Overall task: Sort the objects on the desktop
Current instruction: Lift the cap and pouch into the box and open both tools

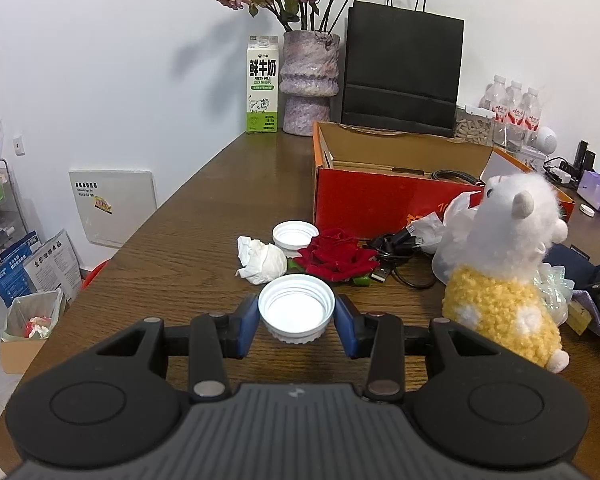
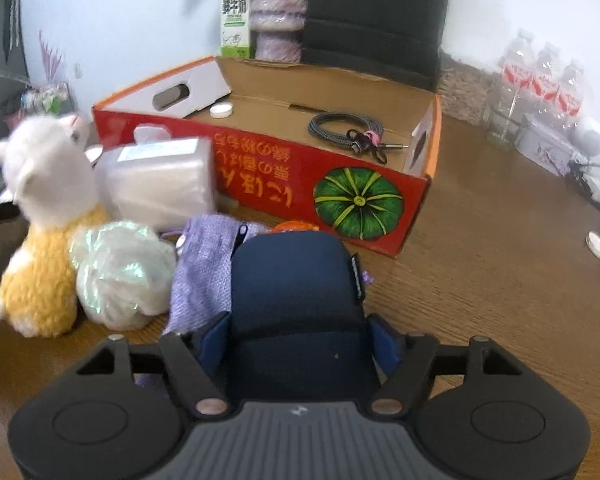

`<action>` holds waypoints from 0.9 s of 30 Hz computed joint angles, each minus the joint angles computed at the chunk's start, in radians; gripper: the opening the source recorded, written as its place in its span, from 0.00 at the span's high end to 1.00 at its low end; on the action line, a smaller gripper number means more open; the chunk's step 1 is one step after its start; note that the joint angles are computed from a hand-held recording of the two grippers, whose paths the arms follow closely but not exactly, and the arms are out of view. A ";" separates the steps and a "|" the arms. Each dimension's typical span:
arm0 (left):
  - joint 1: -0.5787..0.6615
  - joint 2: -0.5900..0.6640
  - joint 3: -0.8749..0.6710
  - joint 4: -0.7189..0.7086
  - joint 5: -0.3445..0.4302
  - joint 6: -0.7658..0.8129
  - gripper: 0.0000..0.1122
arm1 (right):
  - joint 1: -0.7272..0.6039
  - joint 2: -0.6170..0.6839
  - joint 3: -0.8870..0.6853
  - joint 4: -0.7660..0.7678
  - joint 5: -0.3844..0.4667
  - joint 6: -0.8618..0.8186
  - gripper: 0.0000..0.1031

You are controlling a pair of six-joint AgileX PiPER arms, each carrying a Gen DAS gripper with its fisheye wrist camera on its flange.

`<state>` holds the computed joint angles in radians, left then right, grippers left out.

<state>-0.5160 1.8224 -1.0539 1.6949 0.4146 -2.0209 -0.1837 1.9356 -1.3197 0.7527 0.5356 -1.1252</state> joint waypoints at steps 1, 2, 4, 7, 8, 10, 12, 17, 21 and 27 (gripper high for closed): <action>-0.001 -0.003 0.004 0.005 0.001 -0.005 0.63 | -0.003 -0.005 0.010 0.021 -0.001 -0.012 0.38; -0.001 -0.005 0.007 0.009 0.002 -0.010 0.63 | 0.008 -0.025 0.043 0.033 -0.041 -0.033 0.41; -0.003 -0.009 0.010 0.013 0.004 -0.014 0.63 | 0.020 -0.054 0.095 0.075 -0.092 -0.083 0.42; -0.007 -0.019 0.019 0.025 0.011 -0.026 0.63 | 0.002 -0.079 0.132 0.180 -0.076 -0.162 0.43; -0.008 -0.023 0.020 0.026 0.014 -0.026 0.63 | -0.005 -0.093 0.153 0.229 -0.076 -0.213 0.43; -0.010 -0.028 0.020 0.027 0.018 -0.025 0.63 | -0.015 -0.112 0.173 0.287 -0.066 -0.261 0.43; -0.014 -0.031 0.017 0.022 0.023 -0.019 0.63 | -0.023 -0.136 0.196 0.337 -0.062 -0.307 0.43; -0.021 -0.045 0.013 0.032 0.026 -0.023 0.63 | -0.046 -0.199 0.240 0.457 -0.041 -0.412 0.43; -0.024 -0.057 -0.015 0.040 0.026 -0.007 0.63 | -0.057 -0.241 0.244 0.523 -0.019 -0.449 0.43; -0.011 -0.016 -0.199 -0.053 -0.019 0.169 0.63 | -0.025 -0.221 0.130 0.556 -0.024 -0.387 0.43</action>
<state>-0.5266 1.8067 -1.2527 1.6420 0.3956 -1.8514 -0.2084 1.7149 -1.1894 1.3090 0.5120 -1.5122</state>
